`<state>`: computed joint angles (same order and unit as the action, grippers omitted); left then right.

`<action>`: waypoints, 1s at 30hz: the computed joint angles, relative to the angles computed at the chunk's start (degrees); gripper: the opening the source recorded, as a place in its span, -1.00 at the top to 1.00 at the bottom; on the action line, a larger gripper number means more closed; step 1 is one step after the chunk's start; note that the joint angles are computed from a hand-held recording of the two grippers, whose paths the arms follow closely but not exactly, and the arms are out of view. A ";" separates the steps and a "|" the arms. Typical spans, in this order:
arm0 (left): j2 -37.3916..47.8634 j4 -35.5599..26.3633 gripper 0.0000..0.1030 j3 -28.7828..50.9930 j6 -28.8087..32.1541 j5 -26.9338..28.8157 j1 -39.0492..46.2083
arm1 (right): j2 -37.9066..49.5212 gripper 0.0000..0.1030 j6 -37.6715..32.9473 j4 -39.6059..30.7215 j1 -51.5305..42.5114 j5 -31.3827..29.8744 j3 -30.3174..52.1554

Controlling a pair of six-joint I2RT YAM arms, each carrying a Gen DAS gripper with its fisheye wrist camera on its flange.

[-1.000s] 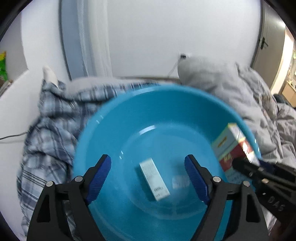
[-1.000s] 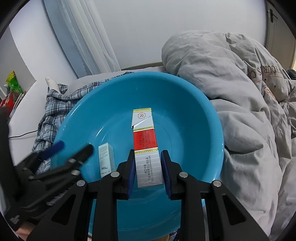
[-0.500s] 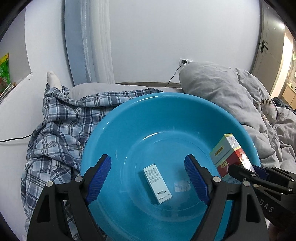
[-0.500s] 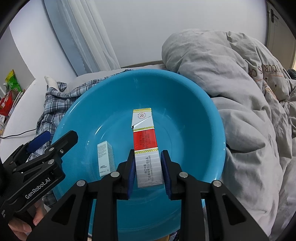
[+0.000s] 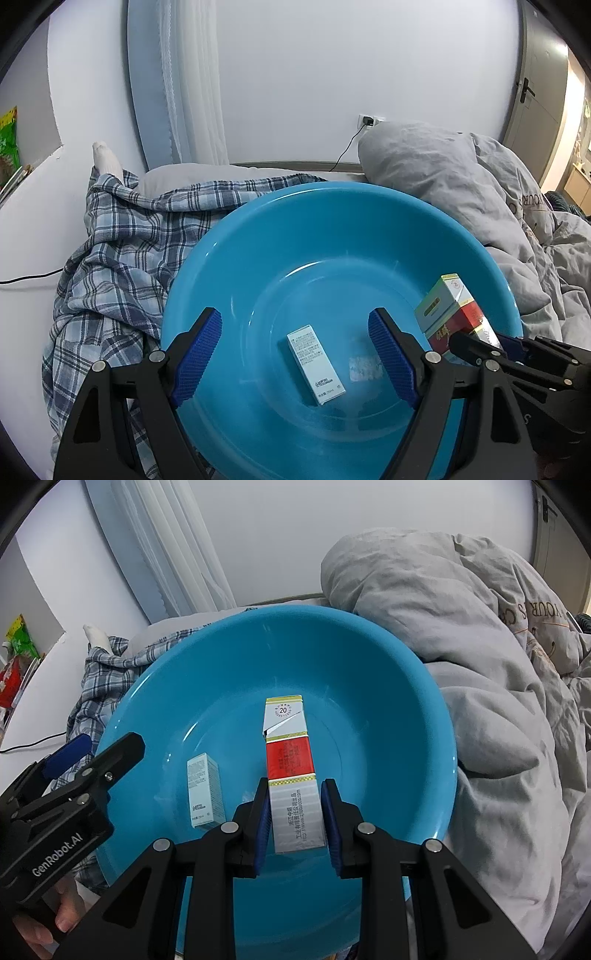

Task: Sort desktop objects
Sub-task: 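Open the right tool to drop the red-white pack into the basin, then withdraw both open tools from the basin toward the pile of items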

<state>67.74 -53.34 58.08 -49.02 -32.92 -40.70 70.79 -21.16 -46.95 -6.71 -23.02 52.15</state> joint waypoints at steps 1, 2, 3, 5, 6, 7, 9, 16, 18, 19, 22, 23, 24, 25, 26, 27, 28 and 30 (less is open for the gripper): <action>0.05 -0.12 -0.63 0.05 -0.03 -0.02 -0.02 | 0.16 0.51 -0.01 0.16 0.05 0.17 -0.11; 0.09 -0.20 -0.63 0.06 -0.04 0.00 0.00 | 0.45 0.52 0.10 0.40 0.14 0.49 -0.25; 0.12 -0.21 -0.63 0.07 -0.03 0.06 0.08 | 0.64 0.52 0.07 0.57 0.14 0.64 -0.43; 0.20 -0.14 -0.63 0.05 -0.03 0.25 0.20 | 1.20 0.52 -0.05 0.86 0.34 0.99 -0.64; 0.17 -0.09 -0.63 -0.04 0.17 0.47 0.45 | 1.37 0.52 0.00 1.12 0.52 1.31 -0.87; 0.35 -0.21 -0.63 0.00 0.19 0.66 0.60 | 1.53 0.52 0.00 1.25 0.70 1.53 -1.02; 0.58 -0.34 -0.63 -0.09 0.15 1.11 0.82 | 2.12 0.52 -0.25 1.28 1.22 2.11 -1.23; -0.82 -1.41 -0.63 0.67 -1.53 -0.57 -0.19 | -0.07 0.06 0.54 4.89 5.34 9.04 -3.90; -2.25 -3.71 -0.63 2.20 -4.20 -4.34 -2.23 | -3.85 -0.29 1.02 8.91 7.10 12.72 -6.73; -2.55 -5.12 -0.63 3.17 -5.92 -6.28 -3.10 | -5.19 -0.29 1.02 10.13 8.31 14.99 -7.59; -3.97 -9.21 -0.63 5.54 -13.00 -12.71 -5.96 | -8.88 -0.29 1.48 11.28 11.68 19.98 -9.32; -4.22 -10.36 -0.63 6.30 -14.70 -14.18 -6.52 | -10.27 -0.29 2.24 10.99 12.55 20.92 -9.87; -3.72 -12.29 -0.63 7.70 -16.30 -15.27 -6.83 | -11.92 -0.29 3.28 10.09 13.37 21.30 -10.44; -3.19 -13.49 -0.63 8.75 -16.89 -15.68 -6.91 | -13.44 -0.29 3.96 8.46 13.79 21.24 -10.77; -2.58 -14.45 -0.63 9.73 -17.13 -15.95 -6.91 | -14.72 -0.29 4.20 6.65 14.05 20.93 -10.91; -2.16 -15.83 -0.63 10.65 -17.72 -15.96 -6.93 | -16.17 -0.29 4.70 4.57 15.07 20.84 -11.01; -1.67 -16.80 -0.63 11.55 -18.31 -15.55 -7.05 | -18.00 -0.29 5.09 2.59 16.20 20.92 -11.28; -2.29 -16.96 -0.63 12.93 -17.99 -14.37 -7.93 | -22.69 -0.29 5.48 -1.18 18.85 21.94 -11.82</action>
